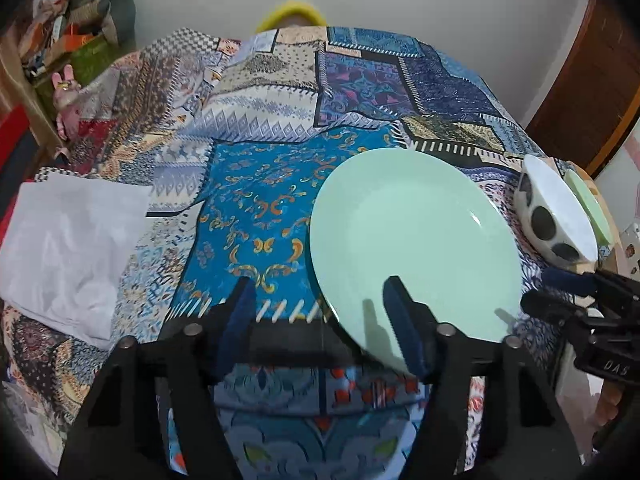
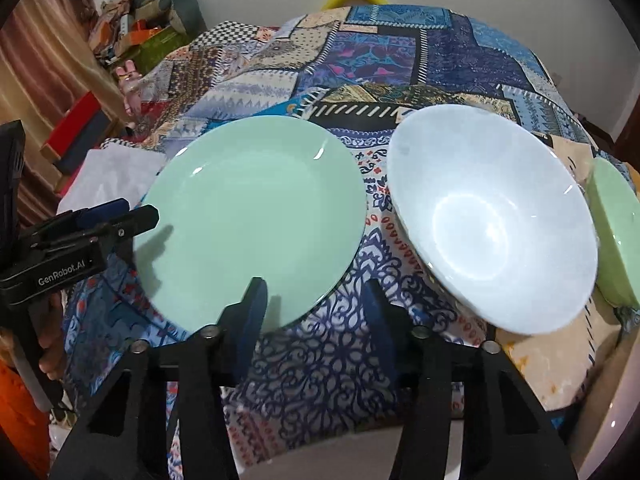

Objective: Organize plates and bowls
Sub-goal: 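Reach the left gripper to the mint green plate rim and close, then lift the mint green plate with the left gripper toward the plate stack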

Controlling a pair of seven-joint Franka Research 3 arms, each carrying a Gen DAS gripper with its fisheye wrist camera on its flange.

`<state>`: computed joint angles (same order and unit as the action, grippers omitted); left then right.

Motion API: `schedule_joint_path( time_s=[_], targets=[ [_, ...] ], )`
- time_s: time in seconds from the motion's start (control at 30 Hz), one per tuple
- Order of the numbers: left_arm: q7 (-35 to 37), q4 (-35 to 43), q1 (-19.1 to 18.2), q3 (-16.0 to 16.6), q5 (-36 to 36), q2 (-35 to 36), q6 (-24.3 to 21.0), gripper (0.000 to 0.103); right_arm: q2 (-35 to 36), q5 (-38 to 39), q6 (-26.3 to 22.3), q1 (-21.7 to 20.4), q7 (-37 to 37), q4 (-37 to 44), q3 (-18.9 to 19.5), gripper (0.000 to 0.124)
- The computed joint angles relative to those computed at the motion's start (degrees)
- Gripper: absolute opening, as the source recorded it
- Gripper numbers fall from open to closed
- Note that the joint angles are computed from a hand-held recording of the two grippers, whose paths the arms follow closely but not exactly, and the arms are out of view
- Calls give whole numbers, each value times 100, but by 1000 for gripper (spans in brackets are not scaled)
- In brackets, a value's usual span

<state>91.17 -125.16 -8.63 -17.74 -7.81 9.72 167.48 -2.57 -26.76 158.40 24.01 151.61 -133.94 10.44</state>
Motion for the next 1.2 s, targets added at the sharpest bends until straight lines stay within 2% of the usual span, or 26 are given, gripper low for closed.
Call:
schedule_joint_path(
  time_s=[0.07,0.13,0.17,0.23,0.3,0.37,0.5,0.63,0.77,0.93,1.2],
  targets=[
    [23,136,11,-7,1,152,-6,57,31,210,195,-19,-99,-52,-48,34],
    [-241,256,-117,148,361,322,57,55,70,276,252,-30,-106,-37,-62,30],
    [-276,326,-99,134,421,397,14,50,112,330,243,-26,-156,9,-68,29],
    [-117,443,82,-61,255,526,-46,48,145,284,202,-14,-116,48,-79,29],
    [-154,504,83,-64,351,582,6,42,189,346,211,3,-190,78,-103,29],
    [-69,598,158,-156,321,640,-50,37,220,654,341,17,-425,39,-141,29],
    [317,812,370,-433,28,770,-260,28,246,1105,375,46,-723,40,-180,27],
    [487,908,395,-444,-126,788,-444,25,211,1103,284,65,-870,33,-182,21],
    [1083,806,719,-716,-954,644,-707,19,169,1431,389,74,-1170,-47,-158,19],
    [1420,281,513,-494,-1365,138,-743,19,143,1763,312,130,-1649,-38,-105,19],
    [2115,-711,172,-144,-2507,-840,-1006,20,104,2296,203,242,-2406,-55,-37,18]
  ],
)
